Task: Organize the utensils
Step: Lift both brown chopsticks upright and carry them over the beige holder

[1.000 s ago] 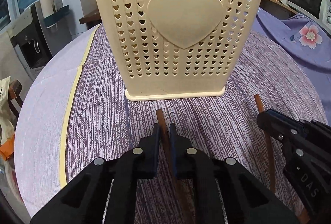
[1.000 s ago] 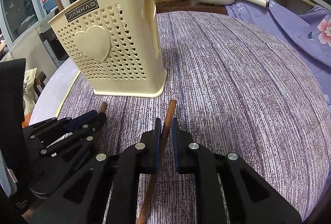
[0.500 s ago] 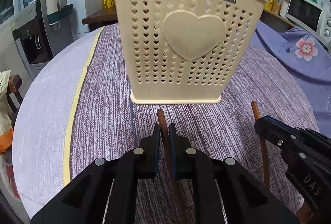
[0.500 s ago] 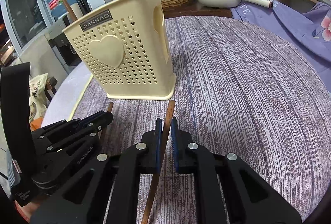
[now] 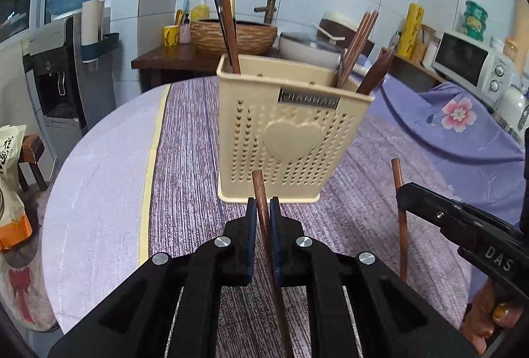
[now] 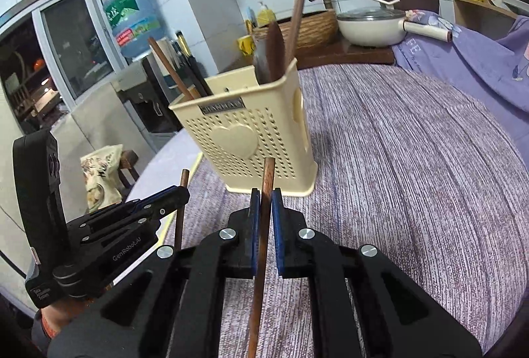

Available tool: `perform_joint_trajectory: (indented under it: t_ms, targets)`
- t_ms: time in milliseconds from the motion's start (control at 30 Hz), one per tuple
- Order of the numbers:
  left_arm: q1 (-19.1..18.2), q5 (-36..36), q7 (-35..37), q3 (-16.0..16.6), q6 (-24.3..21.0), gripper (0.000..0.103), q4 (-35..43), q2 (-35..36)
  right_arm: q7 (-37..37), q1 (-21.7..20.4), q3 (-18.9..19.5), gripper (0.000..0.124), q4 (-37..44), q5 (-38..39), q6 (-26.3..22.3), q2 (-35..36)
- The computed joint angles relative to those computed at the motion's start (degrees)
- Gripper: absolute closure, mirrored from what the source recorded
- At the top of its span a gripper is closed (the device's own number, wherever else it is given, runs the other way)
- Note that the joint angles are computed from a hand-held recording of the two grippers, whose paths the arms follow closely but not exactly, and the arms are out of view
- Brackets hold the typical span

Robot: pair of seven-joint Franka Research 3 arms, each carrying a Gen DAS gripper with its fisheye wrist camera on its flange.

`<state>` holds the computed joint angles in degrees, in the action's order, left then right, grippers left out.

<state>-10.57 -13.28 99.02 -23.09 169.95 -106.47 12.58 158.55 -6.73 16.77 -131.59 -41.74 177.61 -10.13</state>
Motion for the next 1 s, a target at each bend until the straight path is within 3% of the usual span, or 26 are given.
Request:
perform_joint_trajectory:
  t_ms: [200,367,667,1000]
  targets:
    - [4.75,-15.10,13.33,-5.29,-0.26,0.096,-1.57,-3.86,-3.42,-0.46,0.67,0.116,-1.68,2.42,2.46,-3.73]
    - [4.39,-25.72,22.92,-4.94,-1.23,0.096,-2.14,-6.61,-8.31,-0.25,0.99,0.116,-2.75,6.60,4.49,-6.23]
    - [0.05,-35.51,31.66,0.02,-2.48,0.096,-1.86,-9.66,-16.88,1.00,1.16,0.117,-2.42,13.10,4.30,-8.33]
    - [-4.95,-36.02,32.83,5.13,-2.24,0.096,-0.48,-9.96,-23.94,-2.86,5.77,0.117,0.08,18.20,2.76,-8.11]
